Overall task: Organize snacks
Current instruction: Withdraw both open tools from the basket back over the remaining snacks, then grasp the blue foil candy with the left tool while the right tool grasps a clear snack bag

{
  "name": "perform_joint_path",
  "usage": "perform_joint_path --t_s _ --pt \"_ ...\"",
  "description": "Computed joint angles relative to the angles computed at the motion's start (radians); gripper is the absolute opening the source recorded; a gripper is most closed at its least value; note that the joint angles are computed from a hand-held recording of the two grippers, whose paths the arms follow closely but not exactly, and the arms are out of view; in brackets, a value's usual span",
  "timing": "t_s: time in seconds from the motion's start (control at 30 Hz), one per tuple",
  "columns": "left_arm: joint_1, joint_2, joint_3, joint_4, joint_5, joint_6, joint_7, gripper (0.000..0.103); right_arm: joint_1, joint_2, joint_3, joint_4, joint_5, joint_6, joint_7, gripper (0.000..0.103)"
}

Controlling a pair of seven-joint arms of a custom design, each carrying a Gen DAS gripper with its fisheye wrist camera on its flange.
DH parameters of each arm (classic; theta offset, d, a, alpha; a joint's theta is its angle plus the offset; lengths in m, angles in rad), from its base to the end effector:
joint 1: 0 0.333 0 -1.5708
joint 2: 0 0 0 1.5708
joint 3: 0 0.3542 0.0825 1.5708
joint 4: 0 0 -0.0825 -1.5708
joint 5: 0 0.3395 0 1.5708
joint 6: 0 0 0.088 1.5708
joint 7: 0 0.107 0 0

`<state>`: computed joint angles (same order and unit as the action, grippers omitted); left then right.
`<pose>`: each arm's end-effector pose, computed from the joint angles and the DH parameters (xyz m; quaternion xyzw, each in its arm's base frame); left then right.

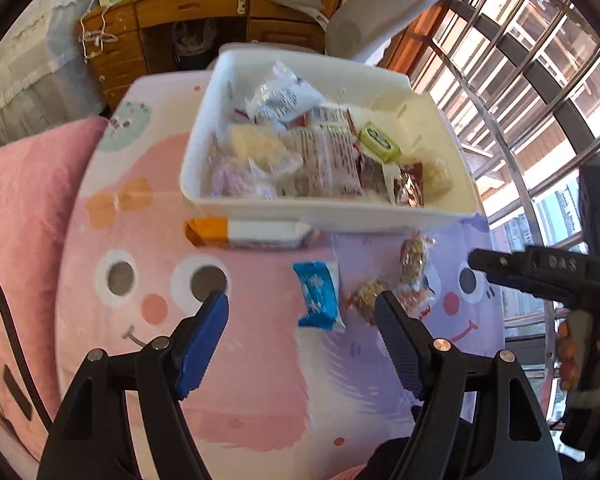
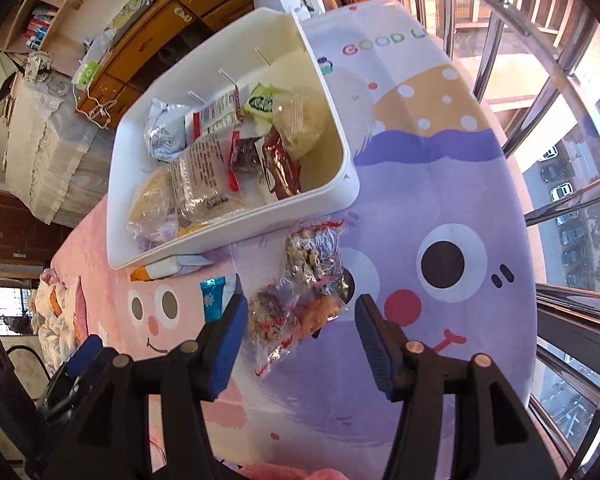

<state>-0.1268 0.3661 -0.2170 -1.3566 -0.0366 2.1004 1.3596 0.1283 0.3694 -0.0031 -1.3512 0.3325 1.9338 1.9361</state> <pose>0.6411 -0.1993 0.6020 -0.6607 0.7238 -0.1935 0.0462 0.6540 0.1054 0.5822 -0.5725 0.7973 0.0829 0.1720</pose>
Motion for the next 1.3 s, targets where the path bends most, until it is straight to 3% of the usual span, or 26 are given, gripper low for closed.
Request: perform_joint_path --t_s 0.1,0.4,0.63,0.77,0.9,1.2,1.3 --pt "-0.005 -0.003 -0.003 -0.035 -0.006 0.031 -0.011 0.074 -0.008 0.039 0.007 0.039 0.014 -0.042 -0.012 0.060" --pt "-0.023 0.076 -0.004 0.003 0.004 -0.008 -0.062 0.074 -0.015 0.141 0.013 0.130 0.042 -0.135 0.012 0.062" --pt "-0.039 0.171 -0.005 0.091 0.024 -0.080 -0.085 0.074 0.008 0.188 0.005 0.169 -0.002 -0.127 0.045 0.062" --pt "-0.040 0.213 -0.008 0.136 0.018 -0.120 -0.095 0.074 0.034 0.185 -0.008 0.150 -0.048 -0.081 0.083 0.062" --pt "-0.052 0.255 -0.003 0.190 0.032 -0.167 -0.110 0.074 0.042 0.218 0.001 0.194 -0.066 -0.100 0.078 0.062" --pt "-0.082 0.299 0.008 0.229 0.077 -0.183 -0.136 0.061 0.077 0.277 -0.001 0.293 -0.120 -0.142 0.083 0.062" --pt "-0.089 0.297 0.009 0.225 0.091 -0.163 -0.136 0.055 0.085 0.300 -0.003 0.323 -0.127 -0.173 0.105 0.054"
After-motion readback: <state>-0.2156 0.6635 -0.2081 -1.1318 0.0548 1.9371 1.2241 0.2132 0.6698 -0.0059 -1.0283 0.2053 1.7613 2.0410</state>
